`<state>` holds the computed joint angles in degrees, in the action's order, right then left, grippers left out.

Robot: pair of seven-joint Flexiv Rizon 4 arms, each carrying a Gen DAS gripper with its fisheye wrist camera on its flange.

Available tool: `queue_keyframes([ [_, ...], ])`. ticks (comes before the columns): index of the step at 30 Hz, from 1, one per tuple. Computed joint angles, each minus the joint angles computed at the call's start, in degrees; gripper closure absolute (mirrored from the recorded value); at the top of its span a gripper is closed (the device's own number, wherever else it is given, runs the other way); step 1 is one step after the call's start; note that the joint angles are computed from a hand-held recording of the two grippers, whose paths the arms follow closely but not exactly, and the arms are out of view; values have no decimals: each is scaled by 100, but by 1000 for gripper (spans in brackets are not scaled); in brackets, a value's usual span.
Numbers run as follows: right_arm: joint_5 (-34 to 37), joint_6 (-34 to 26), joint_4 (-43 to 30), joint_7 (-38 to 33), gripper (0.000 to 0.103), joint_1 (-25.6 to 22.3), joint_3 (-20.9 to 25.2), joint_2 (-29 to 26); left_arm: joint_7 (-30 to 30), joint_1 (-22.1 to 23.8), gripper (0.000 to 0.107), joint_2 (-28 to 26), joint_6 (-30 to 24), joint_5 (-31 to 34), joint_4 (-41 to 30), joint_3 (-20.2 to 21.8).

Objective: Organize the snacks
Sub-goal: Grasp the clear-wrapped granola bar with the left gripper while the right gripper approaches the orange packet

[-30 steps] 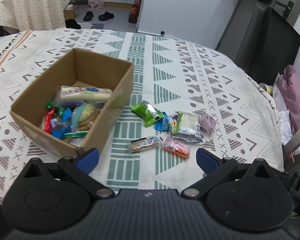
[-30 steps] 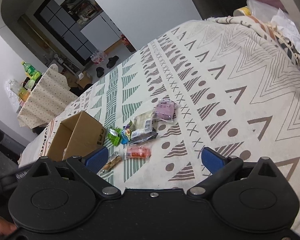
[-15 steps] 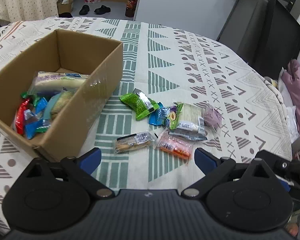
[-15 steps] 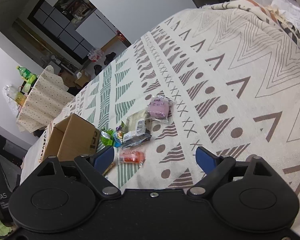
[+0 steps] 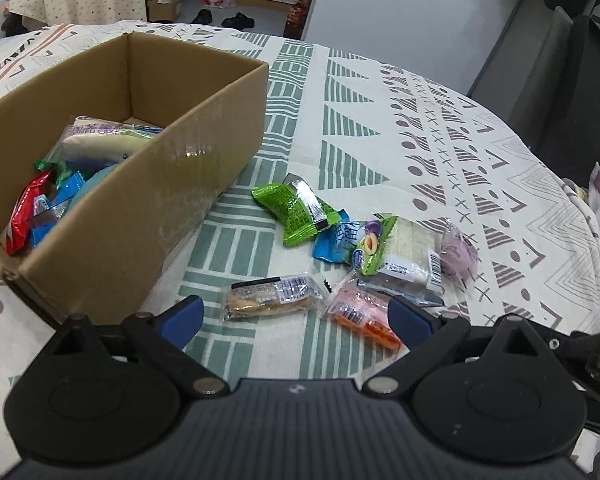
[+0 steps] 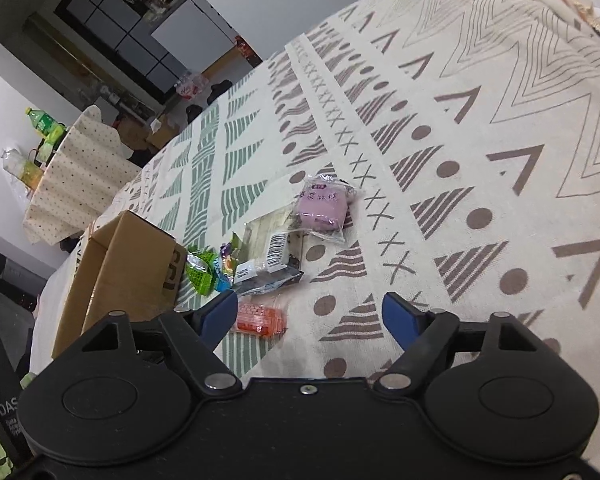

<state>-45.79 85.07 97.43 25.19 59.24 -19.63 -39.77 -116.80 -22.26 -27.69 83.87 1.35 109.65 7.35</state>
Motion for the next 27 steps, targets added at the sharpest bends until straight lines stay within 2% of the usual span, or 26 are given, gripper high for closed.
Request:
queue_keyframes([
  [4, 167, 37, -128, -155, 33, -185, 217, -123, -401, -273, 8, -130, -44, 80, -131, 314],
  [12, 625, -23, -395, -656, 34, -372, 509, -341, -1052, -579, 10, -365, -87, 317, -377, 703],
  [15, 752, -1, -446, -796, 34, -355, 500, -393, -1263, -604, 19, -410, -88, 399, -405, 769],
  [17, 822, 47, -472, -886, 34, -328, 469, -424, -1448, -768, 38, -434, -134, 537, -450, 993],
  [20, 948, -4, -582, -1075, 35, -335, 511, -486, -1611, -764, 52, -423, -75, 681, -432, 1051],
  [27, 1074, 6, -837, -1559, 35, -340, 591, -622, -1420, -425, 56, -223, 116, 616, -153, 688],
])
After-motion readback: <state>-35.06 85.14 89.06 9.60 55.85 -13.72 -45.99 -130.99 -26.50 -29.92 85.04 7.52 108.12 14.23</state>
